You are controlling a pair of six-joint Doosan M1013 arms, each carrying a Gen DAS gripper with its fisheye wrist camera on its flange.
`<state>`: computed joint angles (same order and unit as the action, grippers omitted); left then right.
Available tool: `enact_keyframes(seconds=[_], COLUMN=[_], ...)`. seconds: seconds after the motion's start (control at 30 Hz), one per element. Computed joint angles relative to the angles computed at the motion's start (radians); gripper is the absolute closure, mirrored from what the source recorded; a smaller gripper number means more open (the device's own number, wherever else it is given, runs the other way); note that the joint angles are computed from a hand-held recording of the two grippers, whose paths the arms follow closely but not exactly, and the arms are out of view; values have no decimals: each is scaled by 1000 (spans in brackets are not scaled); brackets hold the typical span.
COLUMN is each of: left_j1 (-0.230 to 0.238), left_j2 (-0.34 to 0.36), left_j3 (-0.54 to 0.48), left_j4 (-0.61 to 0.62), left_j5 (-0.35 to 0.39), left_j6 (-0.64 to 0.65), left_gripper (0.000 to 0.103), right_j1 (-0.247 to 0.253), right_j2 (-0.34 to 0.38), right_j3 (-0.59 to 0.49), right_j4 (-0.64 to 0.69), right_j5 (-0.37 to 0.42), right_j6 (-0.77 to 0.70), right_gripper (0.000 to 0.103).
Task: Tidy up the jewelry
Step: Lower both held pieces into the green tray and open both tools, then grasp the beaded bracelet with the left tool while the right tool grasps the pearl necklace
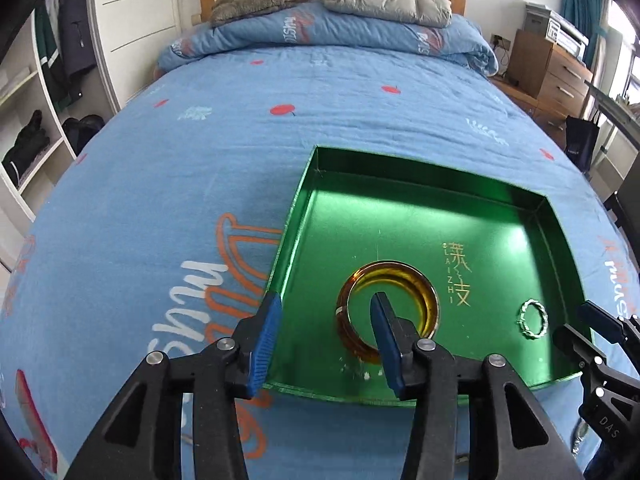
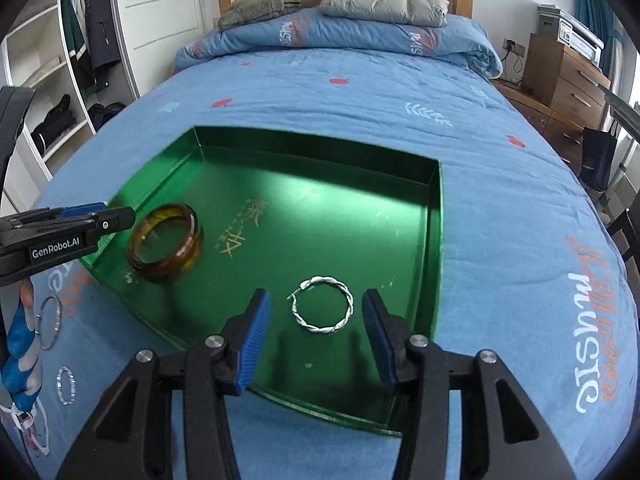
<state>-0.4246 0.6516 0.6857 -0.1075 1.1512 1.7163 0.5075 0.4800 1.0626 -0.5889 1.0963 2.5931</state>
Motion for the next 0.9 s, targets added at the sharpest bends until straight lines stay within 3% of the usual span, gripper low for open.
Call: enact_keyframes(seconds=[0.13,0.27,0.37,0.47,0.67,0.9], left_j1=[27,58,74,88,103,104], left_j2=[-123,-228,-310,-380,-456,-502], left_j3=[150,273,383,481,596,693], left_j4=[-33,-83,-103,-126,-171,-194], left_j5=[-91,-102,-142,-170,-152,-123], left_j6=[55,118,158,202,248,257], left_gripper=[55,47,31,25,18,12], right_j1=[58,127,177,223,292,332], right_j2=[-62,-128,-172,-206,-243,-252], right_j3=[38,103,157,210,281,328], right_j4=[-90,-173,-212,-236,-245,-231], right_j5=[-14,-9,19,53,95,86], right_j6=[72,170,249,323,422,496], right_gripper=[57,57,57,57,51,42])
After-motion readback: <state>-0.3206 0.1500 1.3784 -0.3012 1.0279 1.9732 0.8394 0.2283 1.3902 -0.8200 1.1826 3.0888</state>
